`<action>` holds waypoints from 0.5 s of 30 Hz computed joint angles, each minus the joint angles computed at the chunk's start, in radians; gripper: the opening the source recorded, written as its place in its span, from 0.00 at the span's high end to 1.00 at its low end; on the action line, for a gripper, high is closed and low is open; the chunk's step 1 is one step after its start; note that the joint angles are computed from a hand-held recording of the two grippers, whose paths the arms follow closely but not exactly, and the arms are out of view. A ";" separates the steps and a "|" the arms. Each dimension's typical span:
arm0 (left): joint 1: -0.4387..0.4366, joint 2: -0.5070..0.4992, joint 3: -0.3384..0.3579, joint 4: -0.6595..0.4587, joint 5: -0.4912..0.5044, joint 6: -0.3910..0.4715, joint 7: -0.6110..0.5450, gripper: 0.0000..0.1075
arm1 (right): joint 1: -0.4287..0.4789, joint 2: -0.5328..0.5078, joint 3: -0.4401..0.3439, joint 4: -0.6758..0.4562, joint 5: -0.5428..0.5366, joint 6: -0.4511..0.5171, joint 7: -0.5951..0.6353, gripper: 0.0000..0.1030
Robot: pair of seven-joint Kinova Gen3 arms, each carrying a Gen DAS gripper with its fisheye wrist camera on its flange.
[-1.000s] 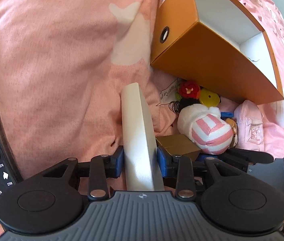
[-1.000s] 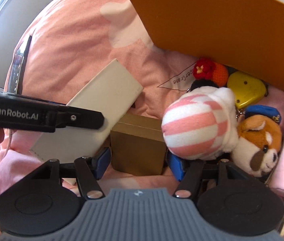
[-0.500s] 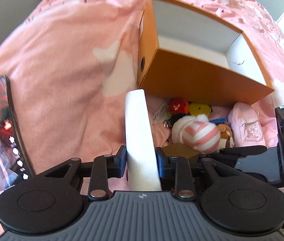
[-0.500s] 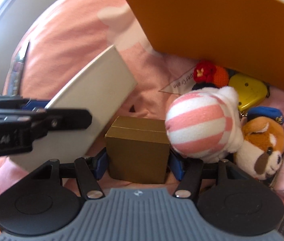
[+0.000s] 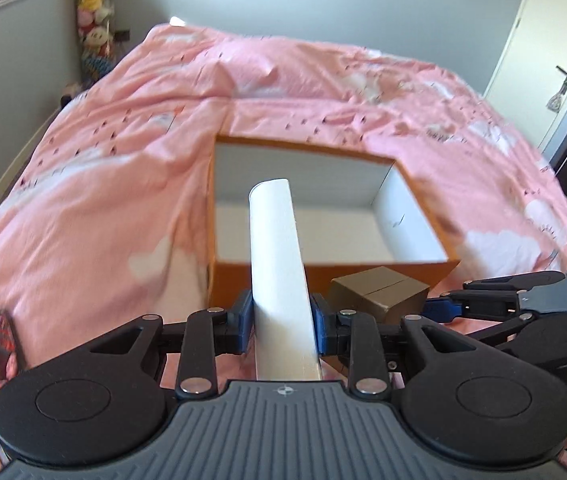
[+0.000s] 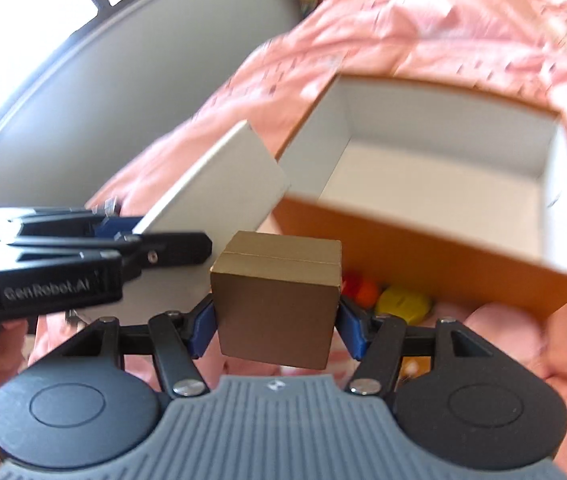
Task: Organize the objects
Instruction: 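Grasp the brown cardboard cube with the right tool while the left tool carries the white box, then lower the white box into the orange box and open the left tool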
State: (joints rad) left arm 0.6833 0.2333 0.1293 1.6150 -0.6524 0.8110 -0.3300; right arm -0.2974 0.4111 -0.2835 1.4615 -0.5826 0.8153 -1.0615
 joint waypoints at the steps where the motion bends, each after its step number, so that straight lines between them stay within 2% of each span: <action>1: 0.003 0.009 -0.004 -0.014 -0.014 -0.001 0.004 0.69 | 0.008 -0.009 0.002 -0.004 -0.004 -0.006 0.003 0.38; 7: 0.017 0.073 -0.038 -0.099 -0.078 -0.026 -0.018 0.69 | 0.007 -0.031 0.045 -0.044 0.048 -0.076 -0.053 0.38; 10: 0.041 0.137 -0.065 -0.175 -0.103 0.020 -0.039 0.69 | 0.019 -0.001 0.057 -0.089 0.068 -0.088 -0.091 0.38; 15: 0.062 0.276 -0.113 -0.309 -0.084 0.119 -0.100 0.69 | -0.026 0.089 0.099 -0.176 0.164 -0.094 -0.257 0.38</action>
